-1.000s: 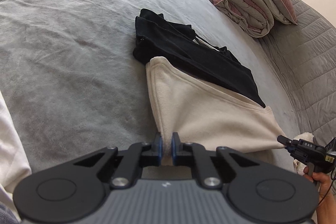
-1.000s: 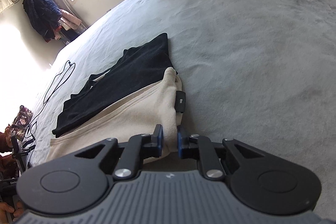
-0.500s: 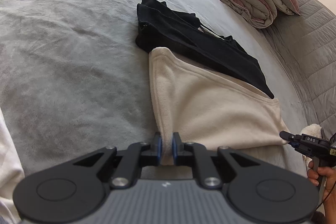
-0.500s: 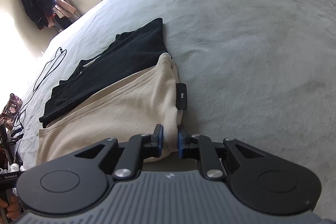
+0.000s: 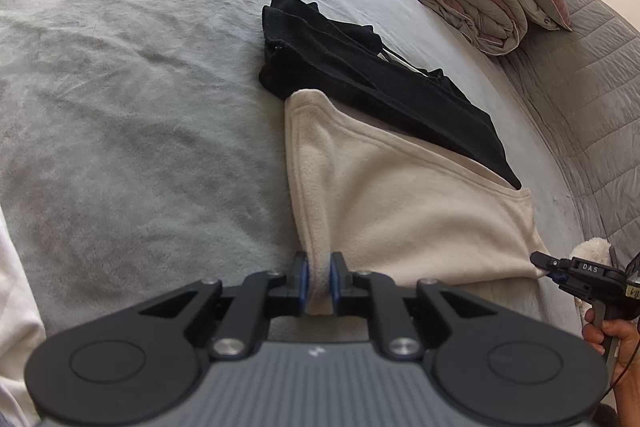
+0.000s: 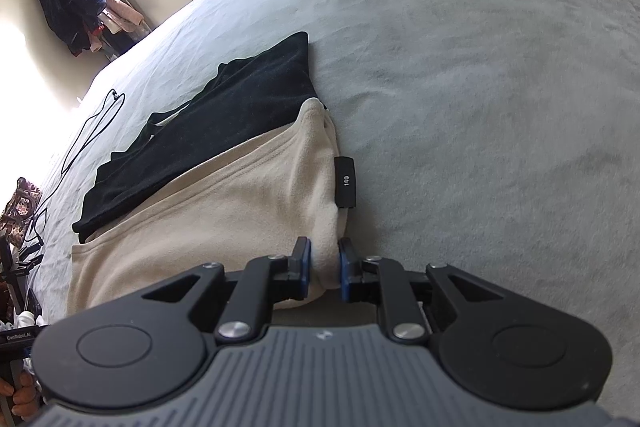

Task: Fold clothes

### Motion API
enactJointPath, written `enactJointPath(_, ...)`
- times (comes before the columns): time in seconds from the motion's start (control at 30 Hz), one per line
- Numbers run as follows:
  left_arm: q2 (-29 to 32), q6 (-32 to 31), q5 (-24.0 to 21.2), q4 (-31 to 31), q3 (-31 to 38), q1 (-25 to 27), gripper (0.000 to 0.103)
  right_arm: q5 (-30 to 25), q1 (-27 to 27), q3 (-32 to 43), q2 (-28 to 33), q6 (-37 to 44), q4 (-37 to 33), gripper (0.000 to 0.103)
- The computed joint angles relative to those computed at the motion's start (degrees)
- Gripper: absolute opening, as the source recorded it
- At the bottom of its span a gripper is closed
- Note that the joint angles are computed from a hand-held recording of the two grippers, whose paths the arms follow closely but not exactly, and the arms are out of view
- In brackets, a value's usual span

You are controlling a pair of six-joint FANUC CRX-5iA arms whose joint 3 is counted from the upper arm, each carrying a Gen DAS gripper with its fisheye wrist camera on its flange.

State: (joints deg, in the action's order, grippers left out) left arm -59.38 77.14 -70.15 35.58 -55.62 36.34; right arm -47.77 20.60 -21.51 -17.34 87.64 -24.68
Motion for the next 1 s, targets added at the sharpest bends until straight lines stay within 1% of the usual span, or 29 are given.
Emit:
enactJointPath(0.67,-0.3,-0.5,-0.5,0.3,-0.1,0.6,0.012,0.1,0.0,-0.1,0.0,-0.1,0.1,0.019)
enactJointPath(0.7,-0.4,-0.5,-0.6,0.4,-0.1,0.7,0.013,0.1,0.1,0.0,0.0,-0.2,0.0,0.02)
enactJointPath(0.77,-0.7,-0.6,-1.3,0.6,0.0,1.5,0.016,-0.2,-0.2,0.1,0.0,0.0,-0.3,0.023)
enactJointPath(0.83,-1.3,-1.1,-2.6,1.3,-0.1,3.3,0.025,-0.6,-0.6,0.5,0.1,-0.2,-0.6,0.026)
enactJointPath(0.87,-1.7,-1.6,-3.3,1.8,-0.2,4.4,0.029,-0.9,-0.7,0.6,0.2,-0.4,-0.6,0.028)
enactJointPath(0.9,-2.1,-2.0,-4.1,2.2,-0.3,5.6,0.035,-1.1,-0.9,0.8,0.3,-0.4,-0.6,0.035)
enactJointPath(0.93,-2.2,-2.2,-4.4,2.5,-0.3,6.3,0.038,-1.4,-1.2,1.0,0.3,-0.1,-1.0,0.039)
enactJointPath(0.97,-2.3,-2.1,-4.8,2.4,-0.1,6.8,0.038,-1.6,-1.6,1.2,0.4,0.2,-1.5,0.043)
enactJointPath(1.0,-2.5,-2.0,-5.1,2.4,0.1,7.3,0.041,-1.9,-1.9,1.4,0.5,0.2,-1.8,0.043)
